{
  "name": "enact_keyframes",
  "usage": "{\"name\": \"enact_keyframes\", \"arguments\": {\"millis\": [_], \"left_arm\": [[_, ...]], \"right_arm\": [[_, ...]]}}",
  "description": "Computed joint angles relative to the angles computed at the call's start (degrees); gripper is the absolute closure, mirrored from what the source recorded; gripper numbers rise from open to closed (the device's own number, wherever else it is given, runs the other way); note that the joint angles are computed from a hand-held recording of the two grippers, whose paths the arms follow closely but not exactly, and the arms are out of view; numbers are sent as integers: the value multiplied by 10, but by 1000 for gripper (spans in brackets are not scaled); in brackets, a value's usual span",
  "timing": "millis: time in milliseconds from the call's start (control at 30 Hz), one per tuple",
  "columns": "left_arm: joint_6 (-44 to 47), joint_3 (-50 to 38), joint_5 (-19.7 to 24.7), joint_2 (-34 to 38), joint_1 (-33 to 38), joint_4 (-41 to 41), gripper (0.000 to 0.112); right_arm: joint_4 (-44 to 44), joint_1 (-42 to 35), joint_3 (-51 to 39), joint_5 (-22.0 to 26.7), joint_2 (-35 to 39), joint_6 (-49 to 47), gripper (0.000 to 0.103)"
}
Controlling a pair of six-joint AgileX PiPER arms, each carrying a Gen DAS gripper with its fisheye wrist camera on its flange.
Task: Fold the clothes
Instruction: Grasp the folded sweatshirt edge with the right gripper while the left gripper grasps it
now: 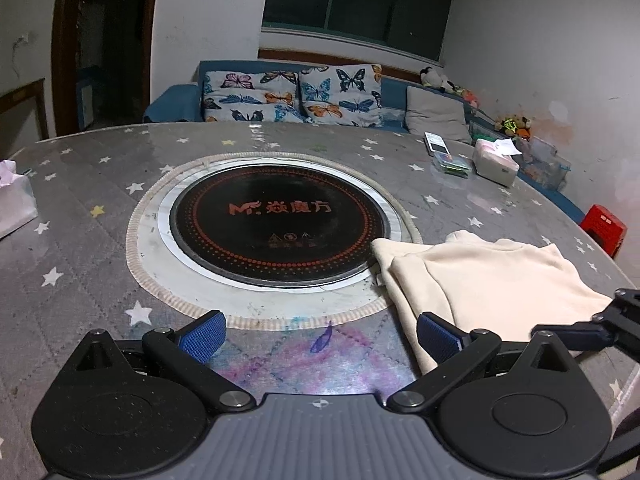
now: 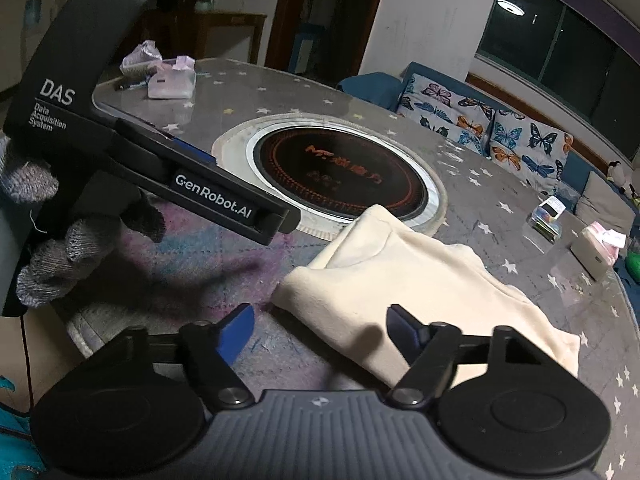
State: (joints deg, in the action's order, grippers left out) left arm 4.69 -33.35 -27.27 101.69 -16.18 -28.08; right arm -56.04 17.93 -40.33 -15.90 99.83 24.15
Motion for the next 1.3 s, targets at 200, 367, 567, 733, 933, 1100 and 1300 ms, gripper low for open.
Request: {"name": "enact_keyframes", "arguments": {"millis": [200, 367, 567, 733, 933, 1100, 1300], "left_arm": [[-140, -23, 48, 1, 58, 161, 9], [-250, -50, 91, 3, 72, 279, 9], [-204, -61, 109, -1, 52, 218, 9], [-134, -68, 124, 0, 35, 122, 9], [-71, -86, 147, -2, 23, 37, 9], [23, -106, 161, -1, 6, -72, 9], [203, -134, 173, 5, -17, -275, 9]], "right_arm": [[85, 28, -30, 31, 31, -79, 51], [142, 29, -33, 32, 38, -132, 57], [44, 14, -44, 15, 49, -41, 69], [-105, -13, -59, -13, 53, 101, 79], [-231, -45, -79, -55, 60, 237, 82], [-286, -72, -90, -96, 67, 290, 84], [-338, -111, -105, -158, 74, 337, 86]]}}
